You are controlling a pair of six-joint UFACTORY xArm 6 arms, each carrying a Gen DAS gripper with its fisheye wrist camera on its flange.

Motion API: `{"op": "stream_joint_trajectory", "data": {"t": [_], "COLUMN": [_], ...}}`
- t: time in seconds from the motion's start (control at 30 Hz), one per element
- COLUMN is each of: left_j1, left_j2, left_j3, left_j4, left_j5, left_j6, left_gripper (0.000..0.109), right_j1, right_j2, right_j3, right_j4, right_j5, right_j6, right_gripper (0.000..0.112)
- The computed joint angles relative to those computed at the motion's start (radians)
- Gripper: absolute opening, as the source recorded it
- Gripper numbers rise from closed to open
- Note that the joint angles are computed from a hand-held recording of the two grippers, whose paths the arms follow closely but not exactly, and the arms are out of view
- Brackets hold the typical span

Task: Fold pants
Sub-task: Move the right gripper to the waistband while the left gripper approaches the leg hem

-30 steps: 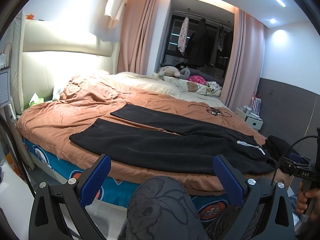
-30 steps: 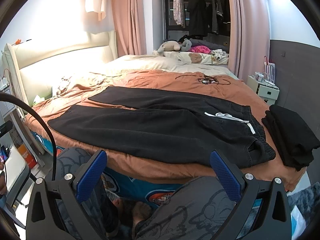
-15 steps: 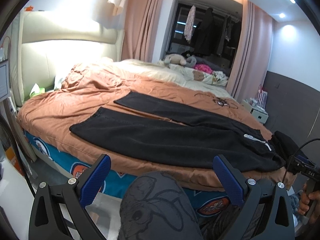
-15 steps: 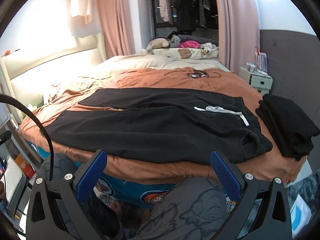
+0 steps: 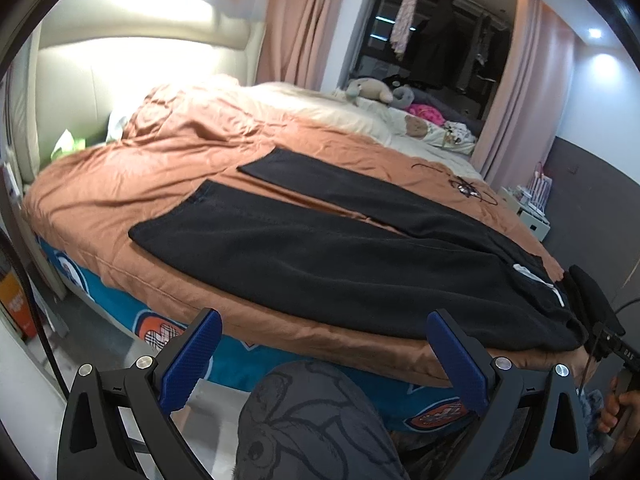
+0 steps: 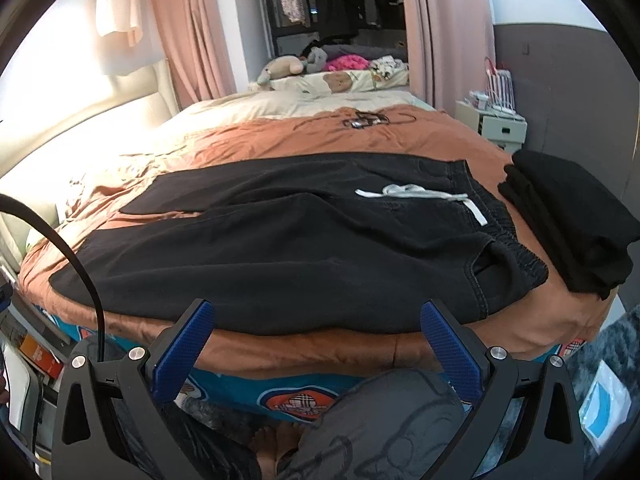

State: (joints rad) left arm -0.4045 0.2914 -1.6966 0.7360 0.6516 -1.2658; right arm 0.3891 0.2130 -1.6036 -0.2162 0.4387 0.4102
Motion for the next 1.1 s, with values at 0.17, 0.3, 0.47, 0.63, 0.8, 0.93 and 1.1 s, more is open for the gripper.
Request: {"op": "stream_joint_trajectory", "data": {"t": [0.17,0.3,0.47,0.63,0.8,0.93,1.1], "left_j1": [0.040,0.066,0.100,0.144,0.186,0.218,0.250], "left_j2": [0.039,0.069,0.100,0.135,0.170,0.194,0.231], "left_j3": [-0.027,-0.055,-0.084,-0.104,-0.129,-0.143,-0.184], "left_j4": [-0.072,-0.114,-0.148,-0.235,-0.318,-0.374,-0.415], "left_j5": [-0.018,-0.016,-0.024,-0.055,-0.067,-0.063,-0.029], "left_j6": [0.043,0.067,0.091,0.124,0.144,0.147,0.149], "left_gripper": [0.103,0.103,0.101,0.091,0.088,0.084,0.084], "right_j1": [-0.011,-0.017,-0.013,-0.011,-0.013,-0.035,-0.086], "right_j2": [0.053,0.094,0.132,0.171,0.229,0.247,0.279], "right_j3": [-0.077,-0.149,-0.238,-0.319,-0.411,-0.438,-0.501], "right_j4": [-0.018,-0.061,-0.110,-0.122,-0.091,-0.036,0.063], "right_j5": [0.069,0.134,0.238,0.312,0.376,0.391,0.439], "right_j6": [0.019,0.057,0.086,0.118,0.131,0.124,0.090], "right_gripper": [0.103,0.103,0.103,0.103,0.103,0.100,0.092]}}
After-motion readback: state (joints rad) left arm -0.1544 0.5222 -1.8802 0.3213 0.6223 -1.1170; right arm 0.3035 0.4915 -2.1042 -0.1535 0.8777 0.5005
